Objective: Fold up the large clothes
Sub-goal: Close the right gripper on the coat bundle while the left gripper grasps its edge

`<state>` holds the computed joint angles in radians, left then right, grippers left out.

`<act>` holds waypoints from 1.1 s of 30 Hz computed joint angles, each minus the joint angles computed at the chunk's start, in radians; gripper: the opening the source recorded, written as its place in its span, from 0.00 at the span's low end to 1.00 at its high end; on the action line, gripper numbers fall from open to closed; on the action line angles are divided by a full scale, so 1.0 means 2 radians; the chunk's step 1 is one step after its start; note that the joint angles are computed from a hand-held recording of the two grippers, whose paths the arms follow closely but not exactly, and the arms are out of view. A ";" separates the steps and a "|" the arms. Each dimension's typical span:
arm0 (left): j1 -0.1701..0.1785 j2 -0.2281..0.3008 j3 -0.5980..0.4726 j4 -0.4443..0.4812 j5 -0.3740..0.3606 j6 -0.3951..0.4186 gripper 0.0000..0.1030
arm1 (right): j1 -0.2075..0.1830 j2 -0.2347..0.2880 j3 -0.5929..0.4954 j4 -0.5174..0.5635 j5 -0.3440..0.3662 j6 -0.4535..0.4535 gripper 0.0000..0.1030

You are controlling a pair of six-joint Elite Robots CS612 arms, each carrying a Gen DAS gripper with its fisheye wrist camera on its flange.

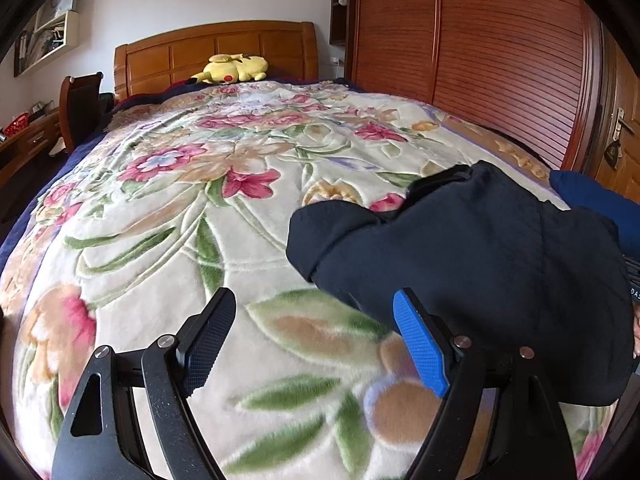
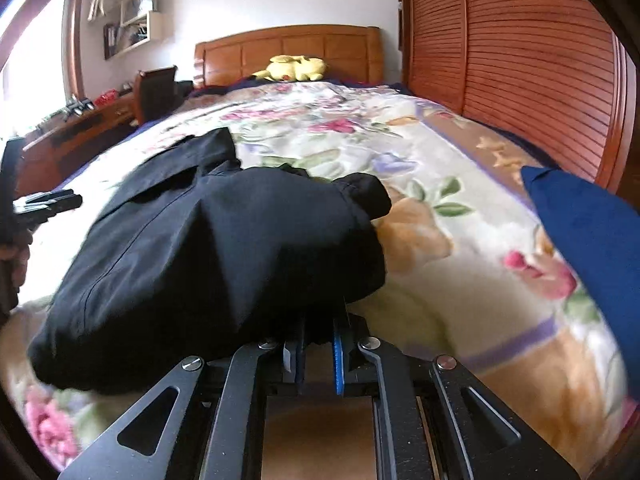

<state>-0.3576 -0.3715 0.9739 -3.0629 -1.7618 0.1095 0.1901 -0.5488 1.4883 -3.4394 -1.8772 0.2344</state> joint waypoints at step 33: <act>0.002 0.106 -0.218 0.212 -0.066 0.010 0.56 | 0.004 0.006 -0.023 0.054 -0.025 0.021 0.41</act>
<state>-0.3542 -0.1586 0.5381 -2.6398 -1.8946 0.1291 0.1976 -0.5362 1.4415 -3.3311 -1.9275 0.2757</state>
